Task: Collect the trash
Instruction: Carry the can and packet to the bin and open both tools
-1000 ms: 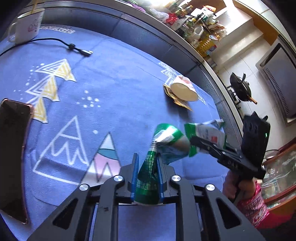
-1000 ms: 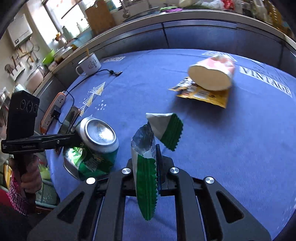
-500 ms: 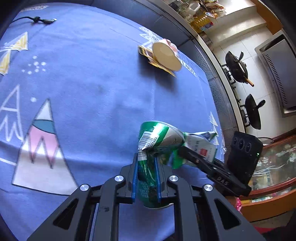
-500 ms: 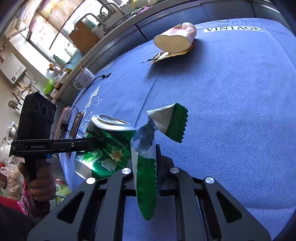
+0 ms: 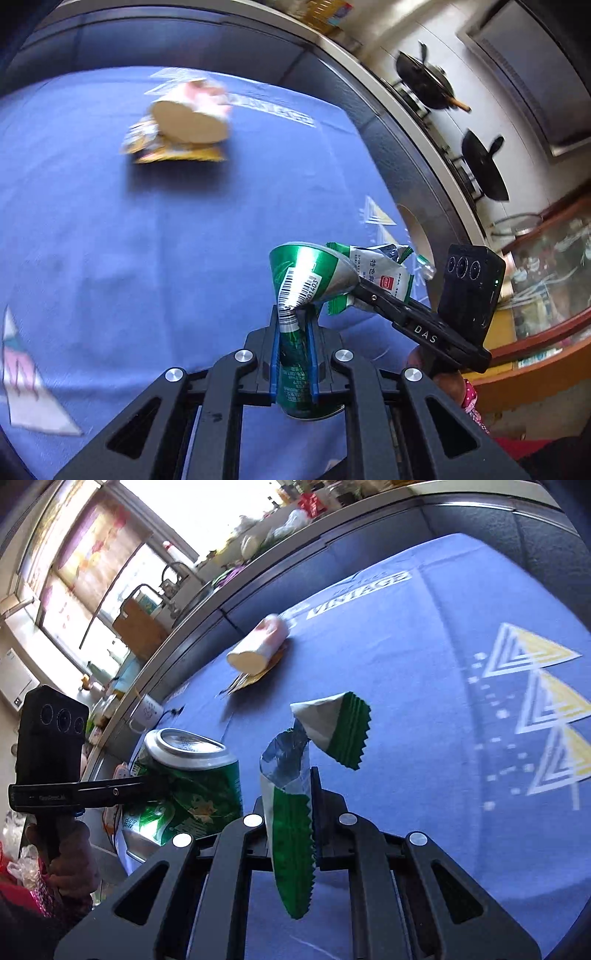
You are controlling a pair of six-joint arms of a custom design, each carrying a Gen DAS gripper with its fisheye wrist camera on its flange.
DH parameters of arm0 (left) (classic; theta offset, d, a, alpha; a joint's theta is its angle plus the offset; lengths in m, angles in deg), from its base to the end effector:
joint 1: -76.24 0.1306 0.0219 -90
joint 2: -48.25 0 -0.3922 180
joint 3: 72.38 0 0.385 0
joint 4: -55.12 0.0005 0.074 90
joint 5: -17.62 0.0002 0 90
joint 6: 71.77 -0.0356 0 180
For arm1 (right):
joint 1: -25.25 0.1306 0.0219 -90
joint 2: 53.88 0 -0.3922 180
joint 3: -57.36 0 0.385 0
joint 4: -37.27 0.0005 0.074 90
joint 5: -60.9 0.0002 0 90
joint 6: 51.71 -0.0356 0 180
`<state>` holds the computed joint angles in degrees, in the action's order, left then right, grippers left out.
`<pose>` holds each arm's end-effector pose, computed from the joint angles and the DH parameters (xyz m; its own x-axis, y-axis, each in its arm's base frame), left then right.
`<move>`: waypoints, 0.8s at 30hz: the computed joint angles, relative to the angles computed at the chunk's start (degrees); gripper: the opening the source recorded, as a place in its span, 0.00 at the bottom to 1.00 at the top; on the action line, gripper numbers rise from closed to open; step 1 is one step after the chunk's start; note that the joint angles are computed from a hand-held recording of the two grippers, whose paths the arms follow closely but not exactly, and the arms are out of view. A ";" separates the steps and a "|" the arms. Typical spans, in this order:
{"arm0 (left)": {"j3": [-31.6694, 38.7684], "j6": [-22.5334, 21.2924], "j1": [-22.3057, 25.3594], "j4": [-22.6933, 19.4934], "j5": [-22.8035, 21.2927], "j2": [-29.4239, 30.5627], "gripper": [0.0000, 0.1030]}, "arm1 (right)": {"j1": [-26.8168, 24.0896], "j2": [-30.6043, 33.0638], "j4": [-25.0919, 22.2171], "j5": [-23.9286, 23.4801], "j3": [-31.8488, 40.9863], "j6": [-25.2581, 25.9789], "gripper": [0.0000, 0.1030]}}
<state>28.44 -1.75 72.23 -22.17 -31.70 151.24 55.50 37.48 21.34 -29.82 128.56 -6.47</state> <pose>0.5101 -0.0595 0.3989 -0.8629 0.3203 -0.3909 0.4967 0.6796 -0.5398 0.4156 0.2423 0.3253 -0.7222 0.3939 -0.5686 -0.0056 0.8187 0.5743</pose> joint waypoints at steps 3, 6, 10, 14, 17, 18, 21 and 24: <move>5.54 0.14 -6.73 -0.34 -0.92 2.72 0.12 | -3.72 -6.17 0.25 3.31 -5.58 -1.21 0.09; 12.68 1.09 -13.17 -1.55 -1.55 7.02 0.12 | -9.06 -12.82 -1.60 6.26 -10.54 -1.69 0.09; 23.83 3.17 -22.36 -2.50 -3.06 14.27 0.12 | -17.96 -19.70 -5.59 8.81 -15.02 -0.04 0.09; 34.59 6.85 -29.74 -2.20 -5.69 21.59 0.12 | -27.93 -22.38 -9.67 10.36 -17.07 3.05 0.10; 42.37 9.47 -33.83 -2.46 -8.17 26.96 0.12 | -33.95 -21.02 -11.52 10.48 -17.28 6.57 0.11; 44.34 9.90 -34.96 -2.34 -9.54 28.41 0.12 | -35.50 -20.35 -11.60 9.98 -17.33 7.60 0.11; 47.55 10.79 -37.38 -1.11 -13.51 31.25 0.12 | -38.63 -18.22 -11.07 8.19 -17.38 10.45 0.11; 49.27 11.97 -39.07 0.72 -17.85 33.28 0.12 | -40.25 -15.94 -10.25 7.25 -17.12 12.68 0.24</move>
